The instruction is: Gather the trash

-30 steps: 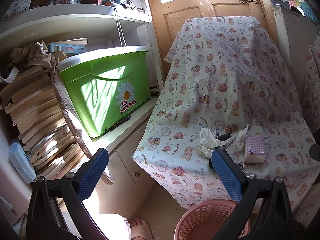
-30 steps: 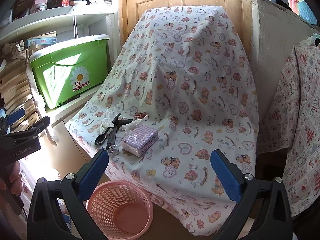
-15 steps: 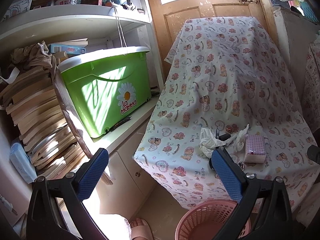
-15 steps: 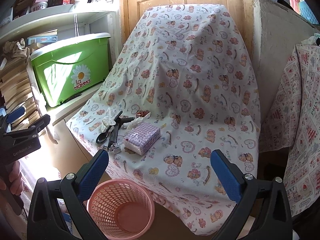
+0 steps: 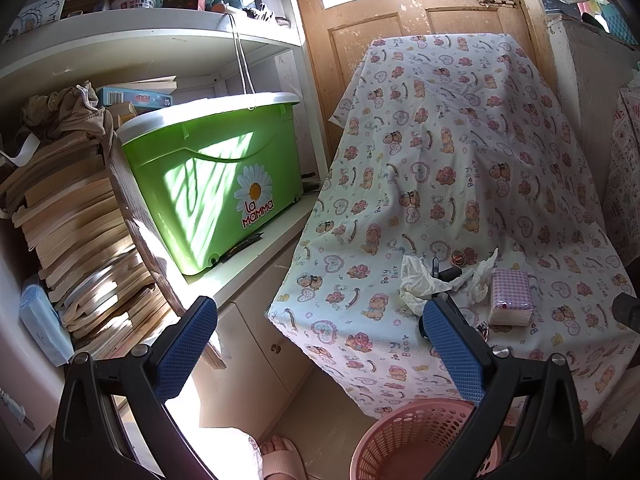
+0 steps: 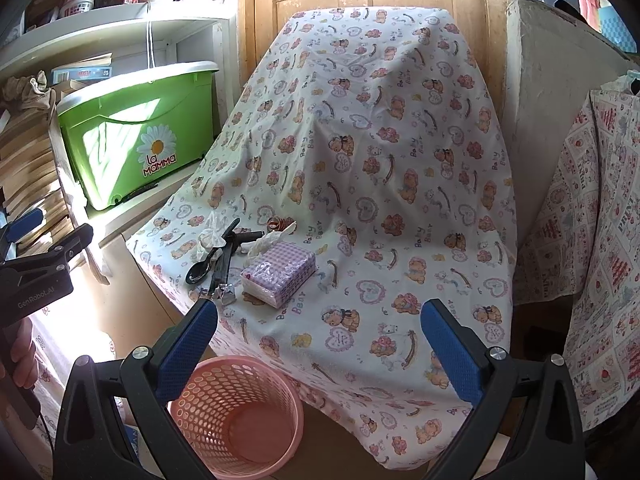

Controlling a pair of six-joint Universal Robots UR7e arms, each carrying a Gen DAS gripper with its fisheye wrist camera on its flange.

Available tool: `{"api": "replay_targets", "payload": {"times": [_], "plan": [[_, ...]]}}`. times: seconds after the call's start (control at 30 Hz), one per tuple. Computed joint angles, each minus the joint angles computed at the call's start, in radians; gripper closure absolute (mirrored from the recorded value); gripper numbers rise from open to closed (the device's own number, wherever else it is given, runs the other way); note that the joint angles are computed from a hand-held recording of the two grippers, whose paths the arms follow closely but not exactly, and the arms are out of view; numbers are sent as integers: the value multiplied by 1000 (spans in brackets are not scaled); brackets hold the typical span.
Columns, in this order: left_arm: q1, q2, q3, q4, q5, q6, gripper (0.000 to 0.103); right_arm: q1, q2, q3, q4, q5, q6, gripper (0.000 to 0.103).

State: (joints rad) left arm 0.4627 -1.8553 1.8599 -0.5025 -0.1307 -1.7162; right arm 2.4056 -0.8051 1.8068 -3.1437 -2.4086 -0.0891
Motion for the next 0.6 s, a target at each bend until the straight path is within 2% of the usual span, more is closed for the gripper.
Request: {"api": "replay_targets", "payload": {"times": [0.6], "plan": [[0, 0, -1, 6, 1, -5, 1, 0, -1, -1, 9, -8, 3, 1]]}}
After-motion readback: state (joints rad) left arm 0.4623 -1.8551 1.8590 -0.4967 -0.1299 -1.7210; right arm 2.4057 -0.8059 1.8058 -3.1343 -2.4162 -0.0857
